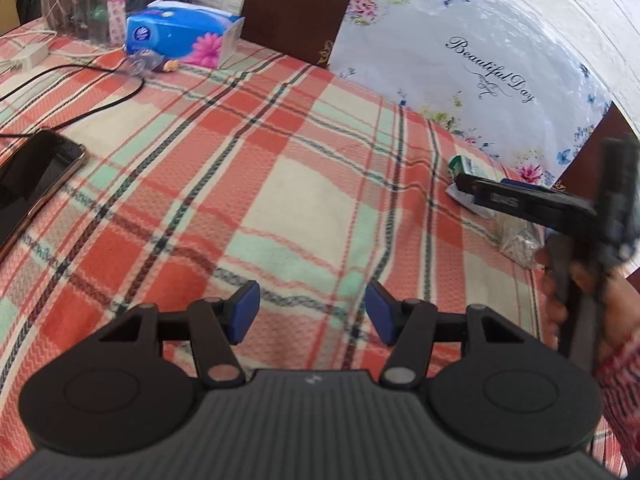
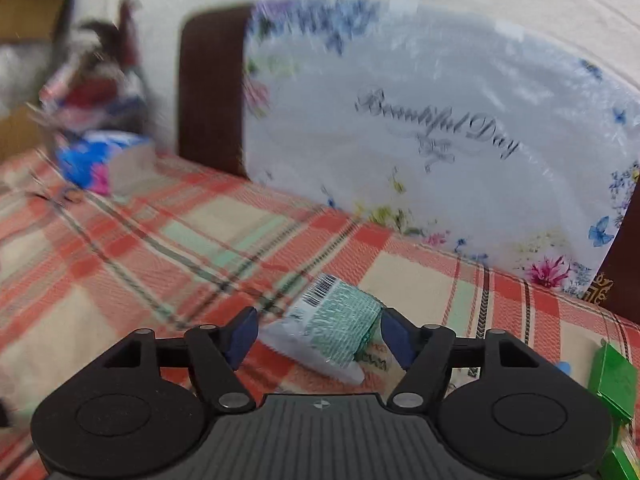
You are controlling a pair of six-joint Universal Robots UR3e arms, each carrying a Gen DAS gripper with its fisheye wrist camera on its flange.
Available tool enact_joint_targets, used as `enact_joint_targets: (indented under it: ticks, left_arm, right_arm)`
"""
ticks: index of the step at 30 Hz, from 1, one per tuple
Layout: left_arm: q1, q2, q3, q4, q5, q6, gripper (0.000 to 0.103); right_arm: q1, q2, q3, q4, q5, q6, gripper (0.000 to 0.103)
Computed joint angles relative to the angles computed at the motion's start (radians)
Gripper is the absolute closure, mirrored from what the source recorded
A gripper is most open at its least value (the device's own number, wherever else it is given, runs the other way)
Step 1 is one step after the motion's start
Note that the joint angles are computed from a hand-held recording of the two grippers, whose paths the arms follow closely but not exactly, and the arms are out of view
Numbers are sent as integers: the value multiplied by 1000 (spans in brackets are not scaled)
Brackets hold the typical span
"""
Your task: Organize objects
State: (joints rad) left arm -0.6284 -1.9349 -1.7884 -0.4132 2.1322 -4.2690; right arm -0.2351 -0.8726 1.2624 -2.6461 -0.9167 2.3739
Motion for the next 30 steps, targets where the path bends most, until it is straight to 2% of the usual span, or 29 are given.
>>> enact_joint_targets:
  ticks: [2,4,5,6,7,9,11,13,14,16,18,20,22,24,26,30]
  left_arm:
    - [-6,19,-25,2,2,-10,43]
    - [-23,39,-48,3,22,-24,43]
    - [-32,47,-58,5,31,-32,43]
    - [-40,51,-64,10,39,-40,43]
    - [-49,52,-64,12,45,-47,43]
    - [-67,35,-40,18,49,-47,43]
    - [-88,-6,12,27,39,-24,43]
    - [-101,-58,90,25,28,19,43]
    - [-100,-83,135,21,23,49,43]
    - [-87,-135,237,16,15,122,41]
    - [-65,-184,347,-21,4,167,39]
    - [-40,-220,423,-19,-15,210,39]
    - [2,-247,468,2,-60,243,39]
    - [58,-288,532,-10,-118,281,39]
    - [113,-342,621,-71,-169,305,39]
    - [206,-439,739,-97,-306,354,38]
  right_arm:
    - [-2,39,-63,69,8,45,54]
    - [-20,-12,-4,89,30,25,62]
    - [-38,-62,67,88,52,-12,77]
    - [-72,-126,133,148,94,-89,92]
    - [-114,-194,202,233,137,-179,102]
    - [-223,-346,370,377,204,-397,103]
    - [-346,-488,529,498,222,-635,102]
    - [-480,-590,621,674,232,-888,101]
    - [-541,-627,663,719,258,-997,97]
    - [-583,-661,685,735,270,-1083,96]
    - [-566,-642,638,726,308,-1058,89]
    - [-515,-585,559,673,358,-962,71]
    - [-437,-487,472,538,396,-810,56]
    - [-338,-362,371,361,377,-628,56]
    - [-252,-245,239,298,333,-494,56]
    - [-125,-60,54,195,252,-362,54]
